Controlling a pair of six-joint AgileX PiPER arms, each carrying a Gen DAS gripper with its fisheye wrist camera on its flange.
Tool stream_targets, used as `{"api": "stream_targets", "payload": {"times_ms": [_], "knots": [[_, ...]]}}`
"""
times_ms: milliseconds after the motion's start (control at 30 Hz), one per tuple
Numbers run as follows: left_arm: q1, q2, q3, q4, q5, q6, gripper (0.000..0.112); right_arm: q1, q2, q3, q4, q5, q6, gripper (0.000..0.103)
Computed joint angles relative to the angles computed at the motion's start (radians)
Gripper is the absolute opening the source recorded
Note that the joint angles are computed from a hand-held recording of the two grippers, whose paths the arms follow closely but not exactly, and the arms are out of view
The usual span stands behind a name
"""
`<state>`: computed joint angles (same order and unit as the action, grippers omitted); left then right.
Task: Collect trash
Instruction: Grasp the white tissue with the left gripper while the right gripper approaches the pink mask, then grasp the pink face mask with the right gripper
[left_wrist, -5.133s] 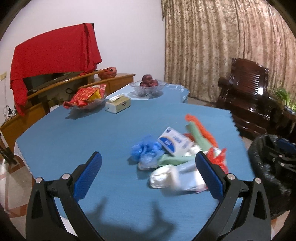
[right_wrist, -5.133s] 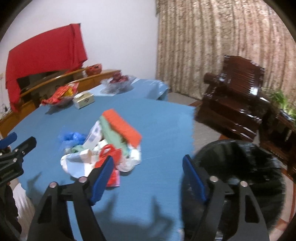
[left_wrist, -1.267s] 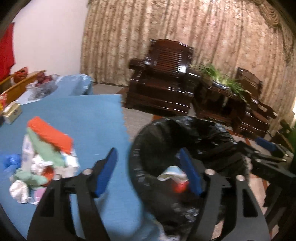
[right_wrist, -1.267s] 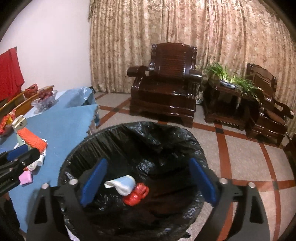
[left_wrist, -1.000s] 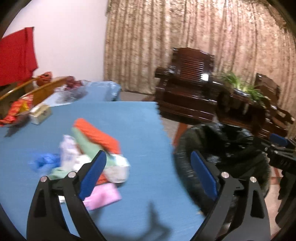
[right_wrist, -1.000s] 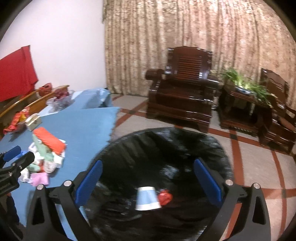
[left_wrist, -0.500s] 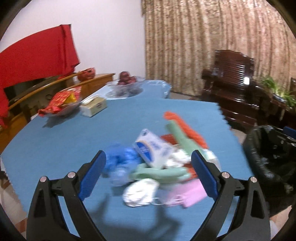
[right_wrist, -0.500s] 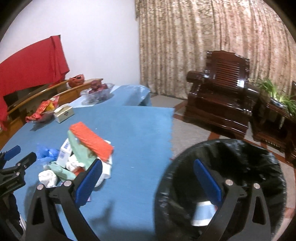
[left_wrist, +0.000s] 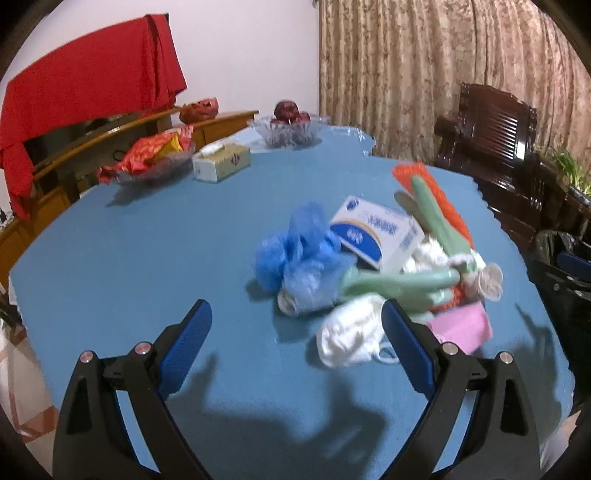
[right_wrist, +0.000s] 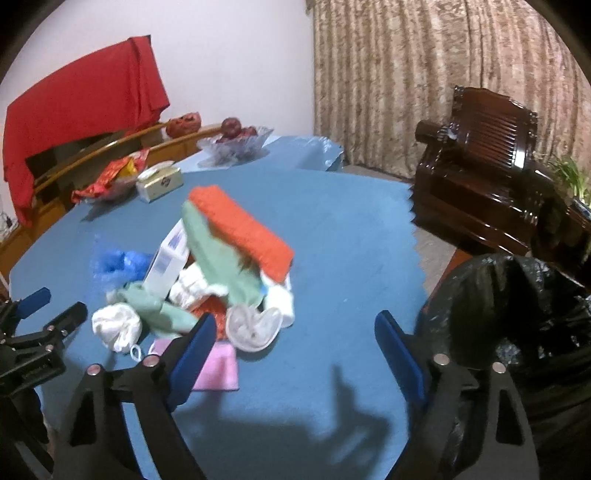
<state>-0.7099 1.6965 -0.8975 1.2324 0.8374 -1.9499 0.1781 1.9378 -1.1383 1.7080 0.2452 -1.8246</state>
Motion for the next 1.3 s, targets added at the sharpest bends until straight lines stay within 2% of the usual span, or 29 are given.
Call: {"api": "stream_targets", "payload": {"times_ms": [100, 300, 367, 467, 500, 567, 700, 967, 1100, 1200, 1300], "knots": [[0.001, 0.026, 0.001, 0.002, -0.044, -0.017, 0.084, 0.002, 0.002, 0.007, -0.023, -0.002, 0.018, 0.082], [0.022, 0.085, -0.029, 0.014, -0.099, -0.029, 0.081, -0.004, 0.001, 0.015, -0.033, -0.009, 0.019, 0.081], [0.035, 0.097, -0.037, 0.012, -0.127, -0.029, 0.075, -0.006, 0.001, 0.016, -0.036, -0.008, 0.018, 0.081], [0.061, 0.101, -0.033, 0.010, -0.199, -0.027, 0.051, -0.005, 0.002, 0.021, -0.047, -0.005, 0.026, 0.079], [0.071, 0.100, -0.031, 0.006, -0.236, -0.023, 0.036, -0.004, 0.003, 0.023, -0.050, -0.003, 0.028, 0.079], [0.070, 0.098, -0.025, 0.013, -0.241, -0.039, 0.032, 0.000, 0.000, 0.030, -0.057, 0.001, 0.030, 0.077], [0.058, 0.081, -0.007, 0.029, -0.234, -0.059, 0.029, 0.023, 0.001, 0.045, -0.035, 0.004, 0.000, 0.074], [0.008, 0.004, 0.039, -0.010, -0.151, -0.055, 0.029, 0.070, 0.043, 0.041, -0.043, -0.021, 0.010, 0.067], [0.005, -0.010, 0.060, -0.023, -0.144, -0.063, 0.029, 0.084, 0.082, 0.012, -0.128, -0.037, 0.104, 0.061], [0.008, -0.013, 0.064, -0.023, -0.149, -0.067, 0.029, 0.088, 0.111, -0.017, -0.259, -0.037, 0.241, 0.054], [0.008, -0.014, 0.067, -0.017, -0.153, -0.071, 0.029, 0.093, 0.126, -0.036, -0.365, -0.024, 0.340, 0.042]]}}
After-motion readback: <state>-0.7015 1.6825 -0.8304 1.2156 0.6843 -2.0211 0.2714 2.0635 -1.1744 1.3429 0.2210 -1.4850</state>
